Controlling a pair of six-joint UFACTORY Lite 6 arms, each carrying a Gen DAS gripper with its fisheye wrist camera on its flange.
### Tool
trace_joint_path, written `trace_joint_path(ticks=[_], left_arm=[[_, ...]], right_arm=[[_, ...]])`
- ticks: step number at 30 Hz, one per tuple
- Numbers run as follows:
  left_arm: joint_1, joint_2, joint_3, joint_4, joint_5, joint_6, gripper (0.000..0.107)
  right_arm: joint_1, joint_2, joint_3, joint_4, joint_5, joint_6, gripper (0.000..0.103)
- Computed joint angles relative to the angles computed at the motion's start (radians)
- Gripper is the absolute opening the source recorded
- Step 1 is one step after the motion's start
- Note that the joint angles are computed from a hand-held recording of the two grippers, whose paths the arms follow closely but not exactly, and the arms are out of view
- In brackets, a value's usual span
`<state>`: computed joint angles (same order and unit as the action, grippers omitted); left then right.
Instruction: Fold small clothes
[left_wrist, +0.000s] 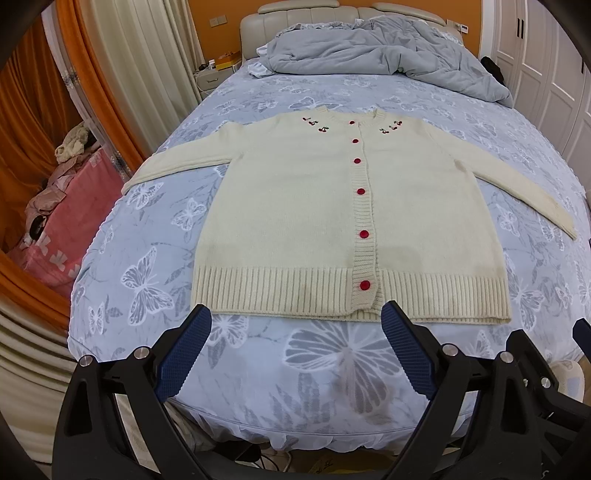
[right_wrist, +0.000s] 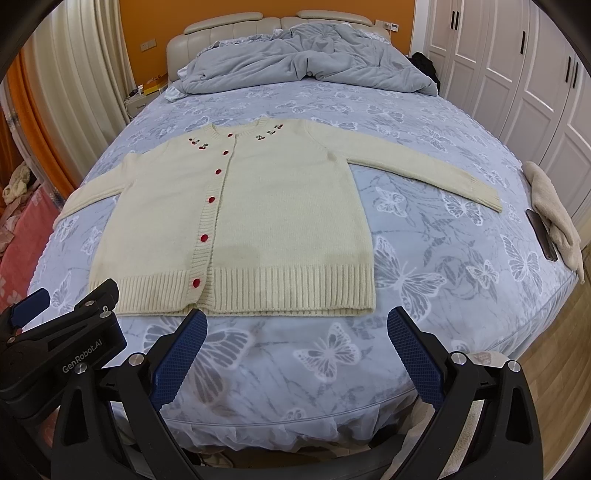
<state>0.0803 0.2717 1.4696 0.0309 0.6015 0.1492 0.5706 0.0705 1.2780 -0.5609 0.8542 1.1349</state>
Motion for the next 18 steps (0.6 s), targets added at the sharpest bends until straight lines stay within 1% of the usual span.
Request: trace_joint_path(ticks=[18], left_arm=[[0.001,-0.003,-0.003,0.002,-0.002,0.000,0.090]], right_arm=[[-0.002,0.020,0.009,0.014,-0.009,0.004,0.097]])
